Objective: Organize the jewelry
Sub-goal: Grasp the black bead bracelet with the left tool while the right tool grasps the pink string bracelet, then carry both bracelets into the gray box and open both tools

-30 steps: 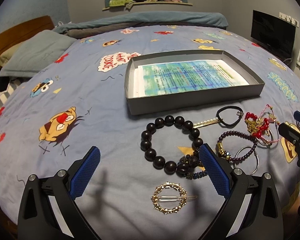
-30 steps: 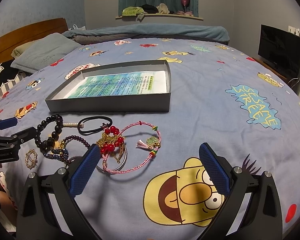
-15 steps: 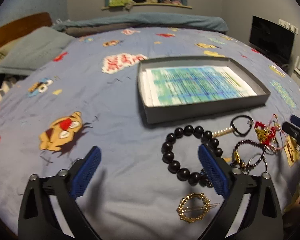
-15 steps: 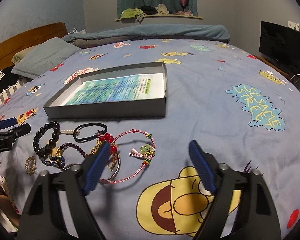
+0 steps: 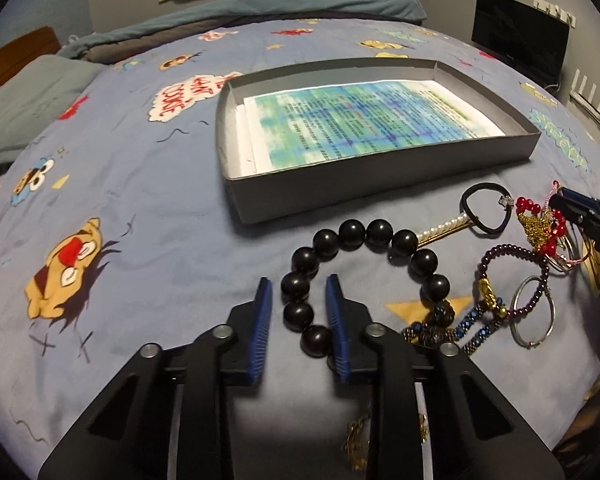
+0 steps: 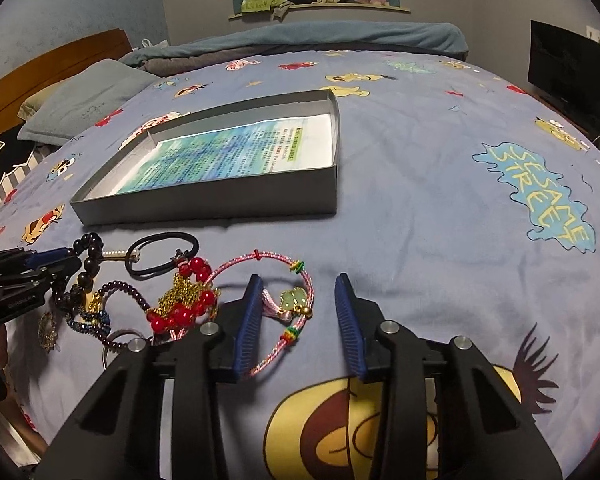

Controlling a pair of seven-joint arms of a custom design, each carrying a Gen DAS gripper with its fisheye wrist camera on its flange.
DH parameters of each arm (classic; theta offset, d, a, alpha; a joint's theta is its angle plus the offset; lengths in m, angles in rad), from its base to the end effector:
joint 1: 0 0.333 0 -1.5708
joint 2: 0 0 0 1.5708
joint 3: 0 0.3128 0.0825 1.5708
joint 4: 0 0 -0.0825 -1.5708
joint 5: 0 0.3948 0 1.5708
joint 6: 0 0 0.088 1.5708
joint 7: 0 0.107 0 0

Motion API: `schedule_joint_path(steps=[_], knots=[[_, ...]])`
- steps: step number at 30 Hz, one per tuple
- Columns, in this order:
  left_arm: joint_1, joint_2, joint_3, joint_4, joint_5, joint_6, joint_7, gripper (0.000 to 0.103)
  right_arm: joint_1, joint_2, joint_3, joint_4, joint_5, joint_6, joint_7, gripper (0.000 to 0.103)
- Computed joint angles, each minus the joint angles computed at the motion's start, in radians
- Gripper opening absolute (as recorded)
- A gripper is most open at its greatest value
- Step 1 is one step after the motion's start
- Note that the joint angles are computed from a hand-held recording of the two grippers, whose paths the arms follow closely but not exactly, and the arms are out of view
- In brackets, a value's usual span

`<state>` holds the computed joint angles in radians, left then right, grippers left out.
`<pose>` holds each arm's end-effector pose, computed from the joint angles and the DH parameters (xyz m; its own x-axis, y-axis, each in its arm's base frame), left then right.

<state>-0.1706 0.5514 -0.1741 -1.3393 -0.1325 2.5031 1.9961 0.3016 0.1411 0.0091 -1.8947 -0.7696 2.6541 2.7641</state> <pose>0.7330 -0.2275 0.4779 -0.5824 -0.8121 -0.0358 -0.6371 0.4834 -0.6004 0.6091 0.2155 0.4847 -0.2574 -0.9607 -0.1038 -0.6580 0.2529 -0.7092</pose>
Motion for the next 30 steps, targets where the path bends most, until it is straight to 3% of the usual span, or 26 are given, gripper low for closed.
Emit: schedule_joint_path(steps=[2,6,15,24,30], knots=[[-0.005,0.003,0.002,0.002,0.007,0.009,0.002,0.015,-0.009,0.003,0.001,-0.005,0.032,0.026,-0.017,0.024],[0.011,-0.026,-0.014,-0.041,-0.02,0.066,0.032,0.015,-0.007,-0.014,-0.007,-0.02,0.001,0.056,0.016,0.018],[0.057,-0.124,-0.074,-0.162,-0.163,0.234,0.162,0.015,-0.001,-0.086,0.005,-0.03,-0.334,0.061,0.245,0.013],[0.05,-0.117,-0.083,-0.072,-0.216,0.24,0.221,0.015,-0.009,-0.084,0.03,0.071,-0.43,-0.009,0.215,0.013],[0.036,-0.038,-0.077,0.099,-0.212,0.195,0.2,0.015,-0.015,-0.032,0.01,0.179,-0.45,0.001,0.217,0.013]])
